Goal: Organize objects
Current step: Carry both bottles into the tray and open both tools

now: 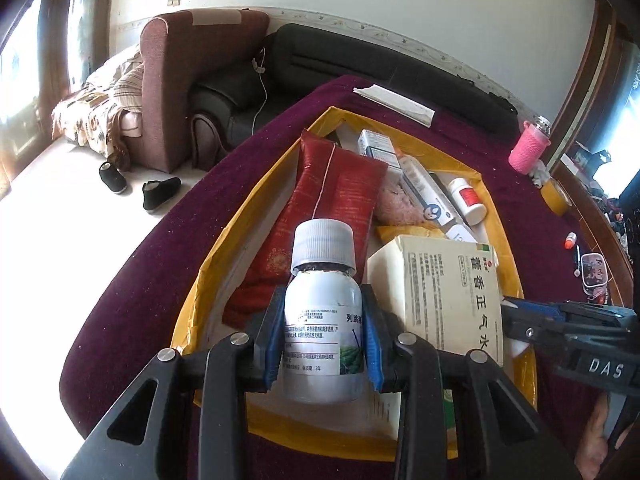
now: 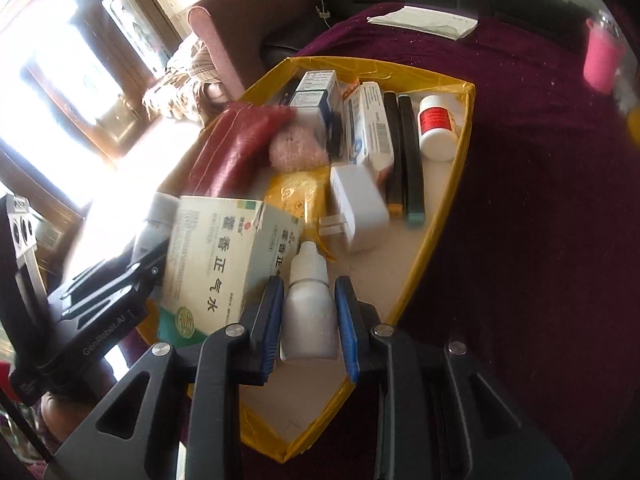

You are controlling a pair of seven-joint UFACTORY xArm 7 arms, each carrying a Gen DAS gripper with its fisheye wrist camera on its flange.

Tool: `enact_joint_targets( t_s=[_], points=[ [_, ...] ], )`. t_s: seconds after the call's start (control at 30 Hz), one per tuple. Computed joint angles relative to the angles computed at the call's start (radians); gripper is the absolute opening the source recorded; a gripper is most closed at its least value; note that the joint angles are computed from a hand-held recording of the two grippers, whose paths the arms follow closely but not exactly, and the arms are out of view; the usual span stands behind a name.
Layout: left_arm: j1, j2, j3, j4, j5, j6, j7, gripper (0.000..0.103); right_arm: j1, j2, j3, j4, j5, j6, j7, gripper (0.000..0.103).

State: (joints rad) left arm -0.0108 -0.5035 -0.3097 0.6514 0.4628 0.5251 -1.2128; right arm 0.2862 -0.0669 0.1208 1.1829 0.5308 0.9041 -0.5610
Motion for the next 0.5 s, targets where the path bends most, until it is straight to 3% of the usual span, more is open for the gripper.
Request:
enact_joint_targets(
  t_s=[0.2, 0.23, 0.3, 0.4, 0.5],
  points=[
    [0.027, -0.016, -0.033, 0.007, 0.048, 0.045, -0.064, 0.032, 0.016, 0.013, 0.016, -0.018, -0.05, -0.047, 0.036, 0.024],
    [0.027, -0.016, -0.036, 0.014, 0.053, 0.064, -0.068, 0.035, 0.015, 0.019, 0.015, -0.014, -0.045, -0.043, 0.038, 0.024],
    [0.032, -0.022, -0.049, 0.026, 0.071, 0.101, -0.091, 0.051, 0.015, 0.008, 0.015, -0.028, -0.041, -0.063, 0.033, 0.024],
    [0.027, -0.025, -0.054, 0.044, 0.096, 0.132, -0.113, 0.057, 0.025, -0.009, 0.005, -0.039, -0.038, -0.071, -0.019, 0.027],
    [0.016, -0.018, -0.063, 0.076, 0.113, 0.187, -0.118, 0.057, 0.02, -0.039, 0.001, -0.058, 0.001, -0.083, -0.048, 0.036]
  ],
)
